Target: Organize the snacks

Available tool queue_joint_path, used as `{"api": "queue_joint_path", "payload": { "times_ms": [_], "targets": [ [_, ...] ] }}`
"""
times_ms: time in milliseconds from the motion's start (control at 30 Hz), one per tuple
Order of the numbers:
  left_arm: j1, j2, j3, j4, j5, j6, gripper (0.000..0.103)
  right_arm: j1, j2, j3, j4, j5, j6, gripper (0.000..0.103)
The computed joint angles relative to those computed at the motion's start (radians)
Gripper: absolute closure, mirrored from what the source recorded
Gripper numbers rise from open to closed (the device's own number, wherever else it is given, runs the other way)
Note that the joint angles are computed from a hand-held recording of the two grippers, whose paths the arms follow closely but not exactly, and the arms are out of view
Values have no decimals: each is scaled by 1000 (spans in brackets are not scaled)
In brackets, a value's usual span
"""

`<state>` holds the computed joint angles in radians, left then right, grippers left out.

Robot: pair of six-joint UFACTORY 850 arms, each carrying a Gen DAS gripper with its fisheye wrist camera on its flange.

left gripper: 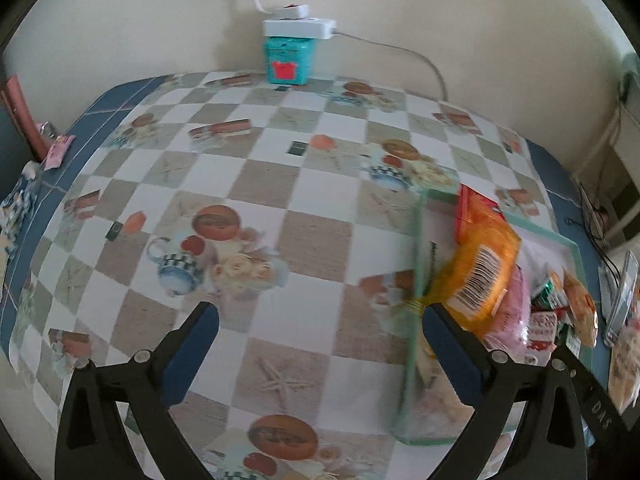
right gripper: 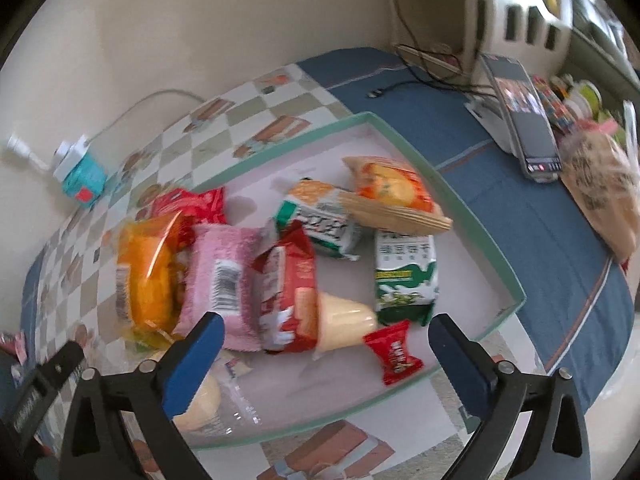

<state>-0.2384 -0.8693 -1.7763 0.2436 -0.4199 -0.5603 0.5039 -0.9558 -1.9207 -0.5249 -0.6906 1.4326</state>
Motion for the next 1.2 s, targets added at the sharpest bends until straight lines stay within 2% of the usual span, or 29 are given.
{"api": "queue_joint_path", "payload": {
  "times_ms": [133, 233, 367, 433, 567, 700, 800, 1000, 1200],
  "targets": [
    [6, -11, -13, 61, -44, -55, 1, 23, -30, -59, -7, -28, -40, 0],
    [13, 1, 9, 68, -43, -61, 2, 42, -52, -103, -5, -46, -80, 0],
    [5, 31, 47, 270, -71, -230, 2, 65, -78, -151, -3, -75, -110, 0],
    [7, 41, 59, 324, -99, -270, 2, 78, -81, -161, -24, -88, -99, 0],
    [25, 77, 118, 286, -98, -237, 2, 101, -75, -153, -55, -97, -78, 0],
    [24, 115, 186, 355, -99, -280, 1, 127, -65, -135, -69, -113, -73, 0],
    [34, 162, 262, 338, -48, -222, 1, 144, -55, -116, -72, -120, -77, 0],
    [40, 213, 350, 388, -35, -210, 2, 167, -44, -94, -54, -131, -102, 0],
    [60, 242, 393, 357, -2, -162, 2, 185, -35, -79, -55, -158, -107, 0]
  ]
}}
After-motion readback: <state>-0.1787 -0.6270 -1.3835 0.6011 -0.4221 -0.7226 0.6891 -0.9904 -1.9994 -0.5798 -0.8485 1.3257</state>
